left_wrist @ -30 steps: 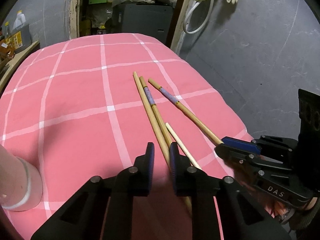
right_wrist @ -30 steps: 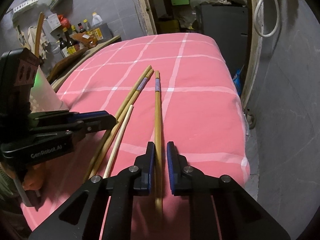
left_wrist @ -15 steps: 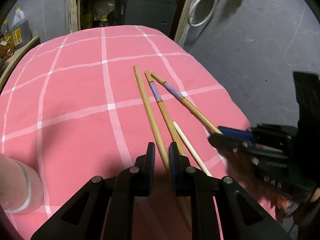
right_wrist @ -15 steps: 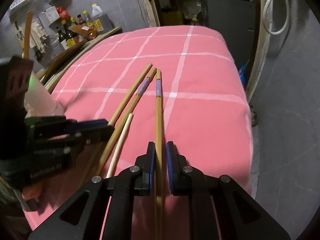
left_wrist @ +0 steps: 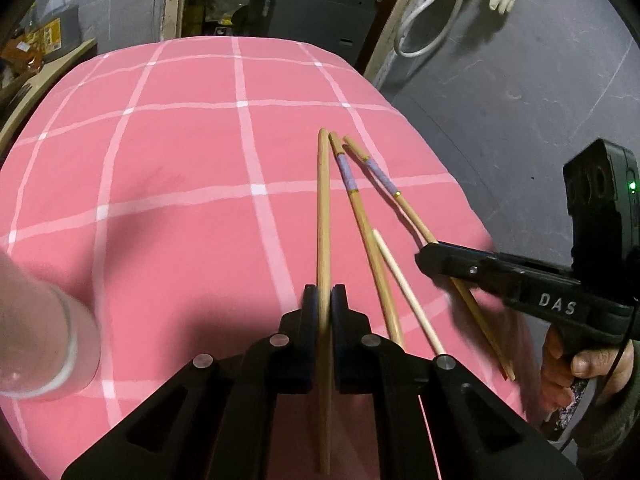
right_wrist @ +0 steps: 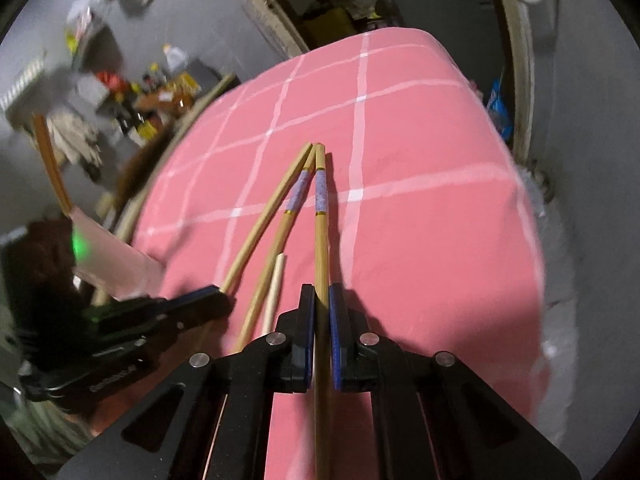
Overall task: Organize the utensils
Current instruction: 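Close the left tool on one chopstick while the right tool grasps a purple-banded chopstick, then lift the chopstick in the left tool while the right tool carries its chopstick to the caddy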
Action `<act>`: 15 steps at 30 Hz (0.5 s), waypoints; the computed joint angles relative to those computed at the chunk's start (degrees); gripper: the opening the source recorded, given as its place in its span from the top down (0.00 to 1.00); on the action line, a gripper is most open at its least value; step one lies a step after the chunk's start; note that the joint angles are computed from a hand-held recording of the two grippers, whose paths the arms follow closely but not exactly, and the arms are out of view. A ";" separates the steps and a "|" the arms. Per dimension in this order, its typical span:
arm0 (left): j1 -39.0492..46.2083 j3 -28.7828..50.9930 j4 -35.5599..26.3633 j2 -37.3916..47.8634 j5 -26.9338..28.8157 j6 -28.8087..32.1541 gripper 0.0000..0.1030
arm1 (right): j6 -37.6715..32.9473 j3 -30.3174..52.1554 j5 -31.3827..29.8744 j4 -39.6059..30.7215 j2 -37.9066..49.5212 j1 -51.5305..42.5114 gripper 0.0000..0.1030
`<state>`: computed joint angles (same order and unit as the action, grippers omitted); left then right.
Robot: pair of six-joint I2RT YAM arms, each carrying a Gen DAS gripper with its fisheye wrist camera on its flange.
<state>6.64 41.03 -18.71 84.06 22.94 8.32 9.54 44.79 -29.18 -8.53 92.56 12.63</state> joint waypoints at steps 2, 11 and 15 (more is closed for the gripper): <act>1.19 -0.44 -1.44 -1.23 0.83 1.02 0.96 | 2.20 -3.10 -1.30 3.07 -2.20 -0.22 0.95; 6.38 -5.73 -0.95 -9.65 5.17 2.07 0.96 | 11.39 -16.82 -0.66 18.68 -14.75 1.80 0.95; 8.42 -9.53 0.12 -15.57 6.13 2.70 0.96 | 13.86 -20.87 2.43 24.89 -18.44 4.39 0.95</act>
